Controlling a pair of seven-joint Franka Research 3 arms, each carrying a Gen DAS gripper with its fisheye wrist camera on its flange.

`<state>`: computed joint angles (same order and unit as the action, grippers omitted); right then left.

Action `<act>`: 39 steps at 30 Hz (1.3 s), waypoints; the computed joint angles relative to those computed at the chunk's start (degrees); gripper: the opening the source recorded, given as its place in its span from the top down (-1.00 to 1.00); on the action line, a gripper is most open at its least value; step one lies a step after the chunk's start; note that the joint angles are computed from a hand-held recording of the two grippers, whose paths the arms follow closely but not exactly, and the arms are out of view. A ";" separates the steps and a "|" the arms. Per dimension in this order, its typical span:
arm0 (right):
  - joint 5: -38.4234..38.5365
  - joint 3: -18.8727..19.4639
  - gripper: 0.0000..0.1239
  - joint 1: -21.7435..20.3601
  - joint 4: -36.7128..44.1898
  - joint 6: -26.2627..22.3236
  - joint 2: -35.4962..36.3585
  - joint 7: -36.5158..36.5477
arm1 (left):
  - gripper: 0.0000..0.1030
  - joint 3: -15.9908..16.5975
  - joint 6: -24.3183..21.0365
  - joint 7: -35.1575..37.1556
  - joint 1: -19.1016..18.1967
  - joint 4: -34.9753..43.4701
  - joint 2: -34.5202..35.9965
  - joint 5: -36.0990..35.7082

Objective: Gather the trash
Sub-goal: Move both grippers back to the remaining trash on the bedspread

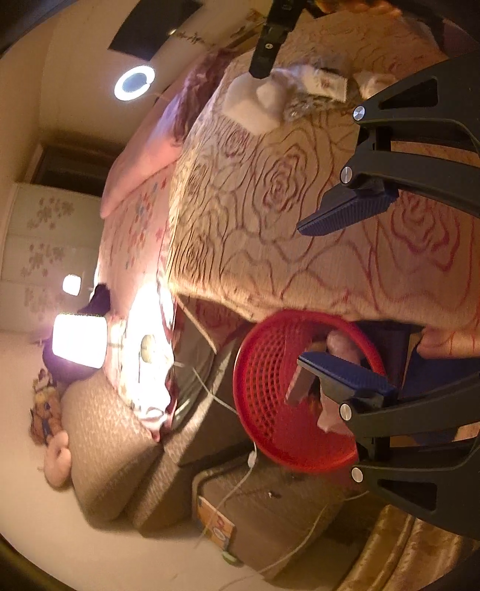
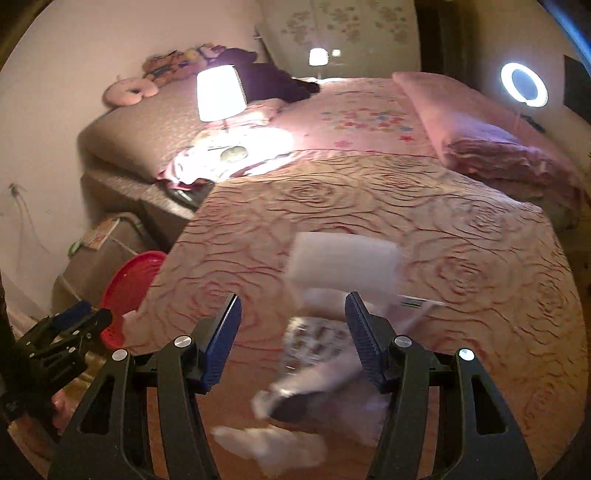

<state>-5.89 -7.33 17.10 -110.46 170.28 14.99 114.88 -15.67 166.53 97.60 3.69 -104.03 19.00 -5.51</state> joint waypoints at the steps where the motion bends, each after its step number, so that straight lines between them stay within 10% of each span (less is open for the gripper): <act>1: -0.25 -0.33 0.08 0.05 -0.73 0.26 -0.47 0.19 | -0.22 -0.55 -0.24 0.62 -0.01 -0.09 0.00 -0.07; 19: -3.13 -0.51 0.08 -3.74 -10.03 4.61 -6.25 3.83 | -0.22 -11.37 -3.83 28.25 1.13 -4.36 -2.65 -20.47; 34: 4.86 0.95 0.08 -5.87 -11.96 6.58 -6.75 -1.87 | -0.21 -6.84 -10.85 35.97 -7.03 -2.50 -0.91 -24.85; 39: 5.37 0.71 0.08 -5.40 -11.66 6.18 -6.31 -2.21 | 0.23 -6.40 -11.97 34.16 -6.72 -1.85 -0.23 -24.86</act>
